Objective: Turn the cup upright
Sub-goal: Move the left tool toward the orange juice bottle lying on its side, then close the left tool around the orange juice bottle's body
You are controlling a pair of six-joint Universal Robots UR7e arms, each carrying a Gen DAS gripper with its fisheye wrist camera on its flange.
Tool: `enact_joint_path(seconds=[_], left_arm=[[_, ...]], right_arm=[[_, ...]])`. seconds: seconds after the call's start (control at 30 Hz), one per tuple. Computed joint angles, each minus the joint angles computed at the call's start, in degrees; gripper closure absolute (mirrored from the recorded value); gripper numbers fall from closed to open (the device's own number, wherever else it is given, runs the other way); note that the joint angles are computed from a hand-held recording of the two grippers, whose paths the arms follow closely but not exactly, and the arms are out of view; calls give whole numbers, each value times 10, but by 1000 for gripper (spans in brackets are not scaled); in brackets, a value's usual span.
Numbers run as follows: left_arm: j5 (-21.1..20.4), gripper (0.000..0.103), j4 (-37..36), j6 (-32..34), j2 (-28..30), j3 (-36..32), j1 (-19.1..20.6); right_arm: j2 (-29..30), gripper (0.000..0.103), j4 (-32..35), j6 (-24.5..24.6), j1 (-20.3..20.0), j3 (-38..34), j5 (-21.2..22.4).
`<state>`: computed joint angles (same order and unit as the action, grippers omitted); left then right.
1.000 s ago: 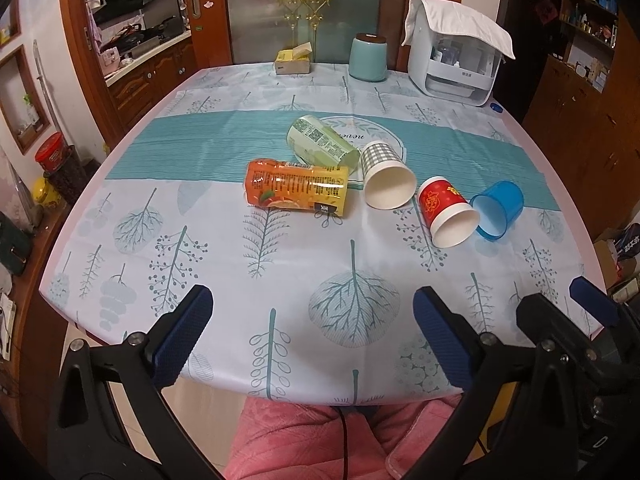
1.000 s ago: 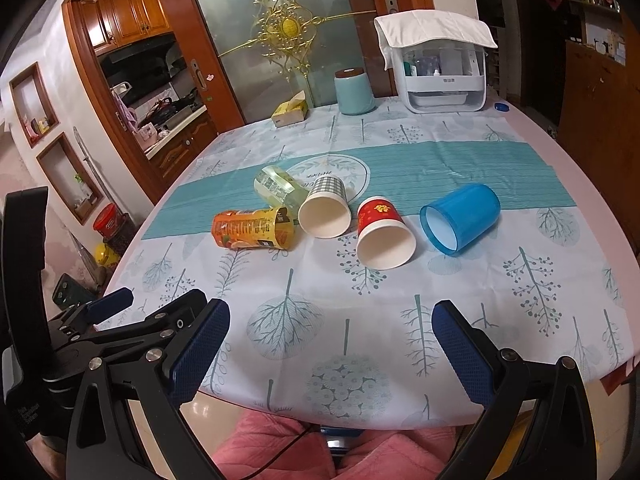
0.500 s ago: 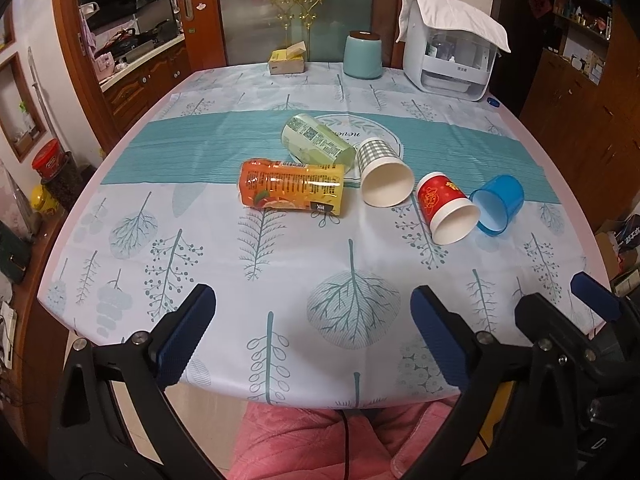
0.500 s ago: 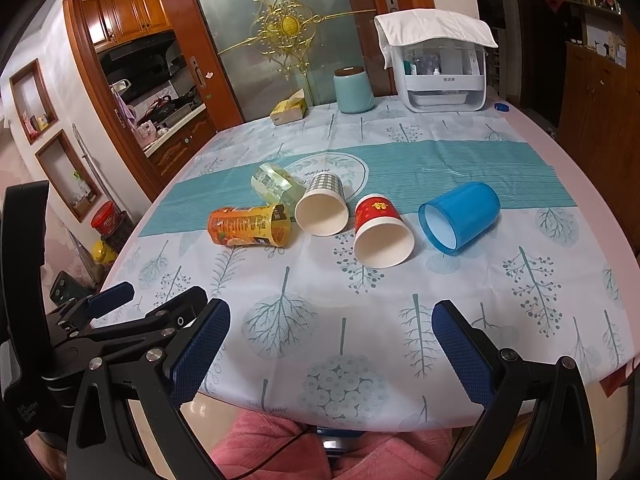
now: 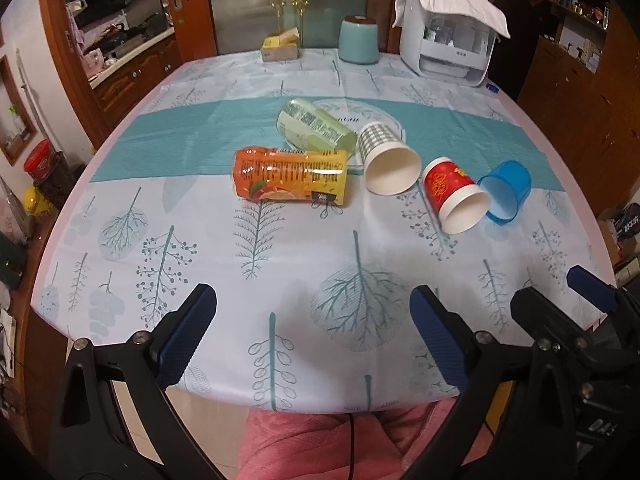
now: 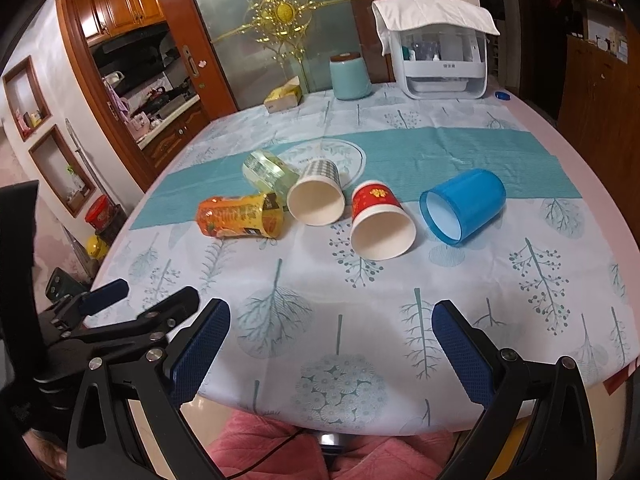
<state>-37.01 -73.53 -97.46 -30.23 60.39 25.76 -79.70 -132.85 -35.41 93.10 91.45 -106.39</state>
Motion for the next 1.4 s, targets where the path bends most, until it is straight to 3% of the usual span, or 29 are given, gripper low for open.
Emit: enact_joint_path(seconds=[0.23,0.37,0.53,0.7,0.83,0.97,1.03,1.13,1.23,1.4], left_arm=[[-18,7,50,58,6,-12,24],[-9,7,130,83,26,-54,46],[-8,7,155,196,46,-87,82],[42,7,231,225,73,-124,103],[116,7,203,307,63,-94,109],[161,7,131,446,59,-73,123],[179,7,120,486,68,-82,129],[181,7,96,563,88,-106,143],[209,7,62,633,103,-112,152],[212,15,59,694,133,-167,165]], right_arm=[[14,1,-77,-60,-24,37,-17],[21,1,-123,-93,-43,61,-8],[26,1,-175,-153,-56,92,8],[30,1,-167,-209,-63,106,34],[39,1,-171,-254,-62,112,45],[58,1,-169,-275,-55,111,46],[67,1,-167,-276,-52,107,45],[79,1,-162,-272,-50,100,49],[94,1,-152,-256,-49,87,47],[116,1,-144,-236,-48,67,39]])
